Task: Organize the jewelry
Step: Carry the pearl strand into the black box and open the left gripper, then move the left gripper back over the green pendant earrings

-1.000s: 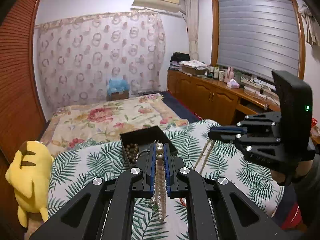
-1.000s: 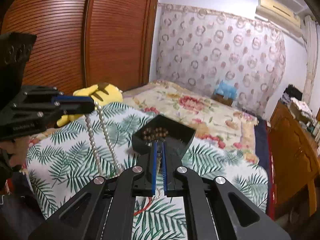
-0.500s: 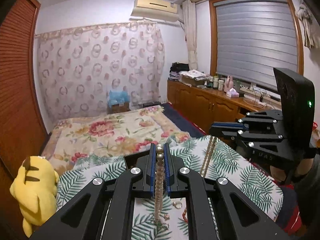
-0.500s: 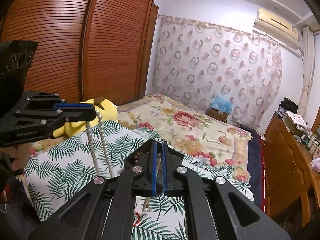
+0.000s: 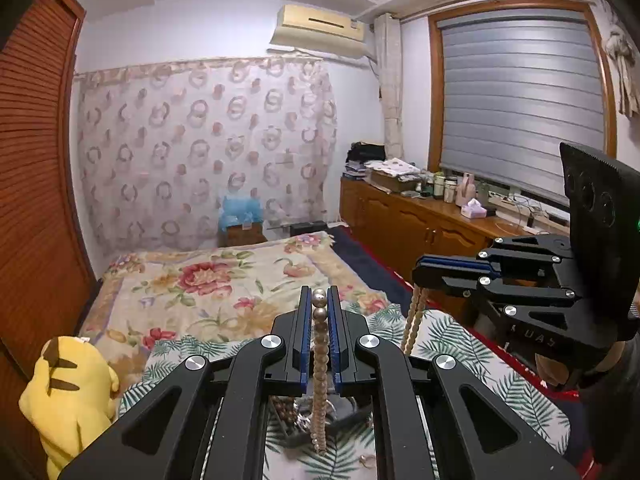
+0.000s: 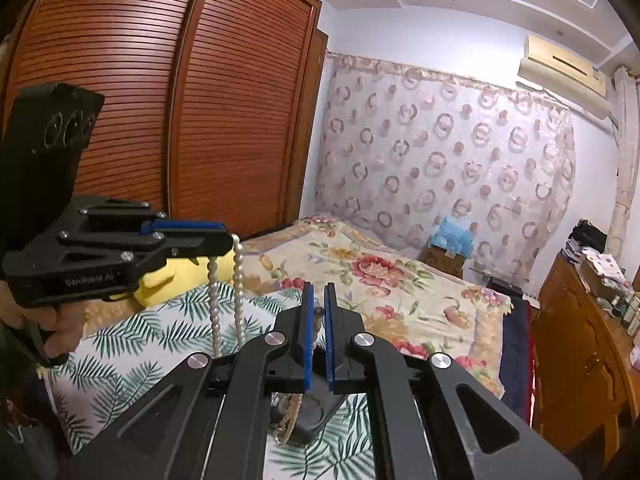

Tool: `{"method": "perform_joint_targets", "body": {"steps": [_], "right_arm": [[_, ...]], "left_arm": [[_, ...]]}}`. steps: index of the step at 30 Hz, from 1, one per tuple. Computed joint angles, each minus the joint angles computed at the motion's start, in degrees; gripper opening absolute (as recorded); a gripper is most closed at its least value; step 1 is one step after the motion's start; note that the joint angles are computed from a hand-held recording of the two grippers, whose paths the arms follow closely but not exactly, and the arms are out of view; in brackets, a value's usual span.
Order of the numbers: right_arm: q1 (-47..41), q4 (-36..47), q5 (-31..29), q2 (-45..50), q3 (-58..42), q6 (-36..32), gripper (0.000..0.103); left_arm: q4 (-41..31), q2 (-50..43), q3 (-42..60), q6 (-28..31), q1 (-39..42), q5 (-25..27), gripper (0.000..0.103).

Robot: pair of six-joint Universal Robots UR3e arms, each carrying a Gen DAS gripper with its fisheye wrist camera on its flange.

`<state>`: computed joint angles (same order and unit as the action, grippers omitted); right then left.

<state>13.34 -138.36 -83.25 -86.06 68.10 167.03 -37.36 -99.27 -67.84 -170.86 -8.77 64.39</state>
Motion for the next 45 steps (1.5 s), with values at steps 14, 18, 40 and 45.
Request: {"method": "perform_joint_targets", "body": {"steps": [14,18,40,45], "right_arm": [[-4.80,4.41,5.22,19.57,-20.08,-1.01,0.006],[-4.72,3.99,4.71,23.16,-19.25,-1.22,0.006],[-5.18,-3.10,6.49,21.92,-3.15,1.45,0.011],[-5.43,-7.23,7.55,16.64,5.30,2.43,0.021]], "left_arm": [[-3.37,-14.51,11.77,-0.91,0.17,0.53,0.007],[-3.98,-17.03,12.74,-0.47,0.37,0.31,0.007],[-1.07,-16.17,4.15,0.95,0.10,0.60,0.008],[3.78,-9.93,-8.56,2.97,1.26,-0.10,0.015]]}}
